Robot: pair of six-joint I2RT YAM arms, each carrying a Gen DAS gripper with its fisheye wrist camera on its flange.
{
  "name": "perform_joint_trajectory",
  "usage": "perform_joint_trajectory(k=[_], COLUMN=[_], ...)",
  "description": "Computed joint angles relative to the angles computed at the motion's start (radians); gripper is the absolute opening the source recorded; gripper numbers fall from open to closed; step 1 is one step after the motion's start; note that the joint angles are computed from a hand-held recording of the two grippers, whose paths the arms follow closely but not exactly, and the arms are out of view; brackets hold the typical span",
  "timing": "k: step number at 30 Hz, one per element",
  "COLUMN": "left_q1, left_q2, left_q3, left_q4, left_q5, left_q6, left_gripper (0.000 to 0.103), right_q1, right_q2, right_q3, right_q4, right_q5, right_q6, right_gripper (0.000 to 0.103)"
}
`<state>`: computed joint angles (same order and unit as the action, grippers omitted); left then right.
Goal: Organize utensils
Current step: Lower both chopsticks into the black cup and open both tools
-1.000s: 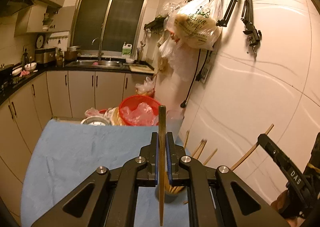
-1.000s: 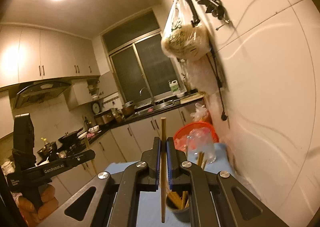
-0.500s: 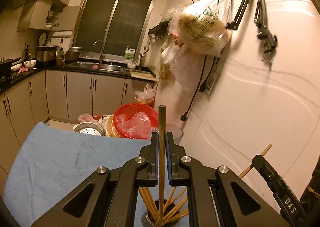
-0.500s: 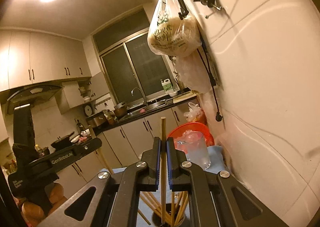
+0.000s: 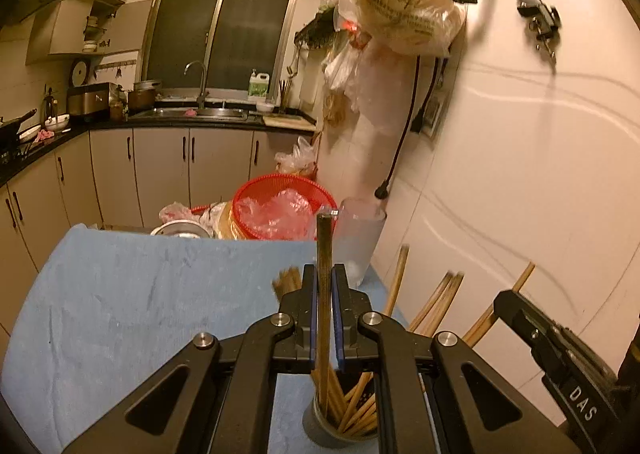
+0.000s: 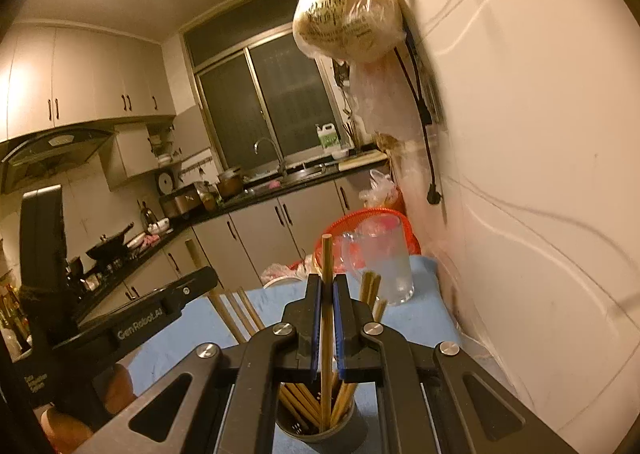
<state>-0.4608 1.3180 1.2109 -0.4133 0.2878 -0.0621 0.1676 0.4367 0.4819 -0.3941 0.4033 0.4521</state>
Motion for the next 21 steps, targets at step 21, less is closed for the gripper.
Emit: perform_joint_trajectory(k=[21], left_q1=[-0.005], left_q2=[0.017], left_q3=[-0.048], left_q4=[0.011], left_q5=[-0.036], left_q6=[0.037], left_gripper=[0.011], right_q1=[-0.051], right_q2=[0.109], right_q3=[-0.038], right_q4=[0.068], right_q5=[-0.040], right_q6=[-0.010], right_gripper=[0.006])
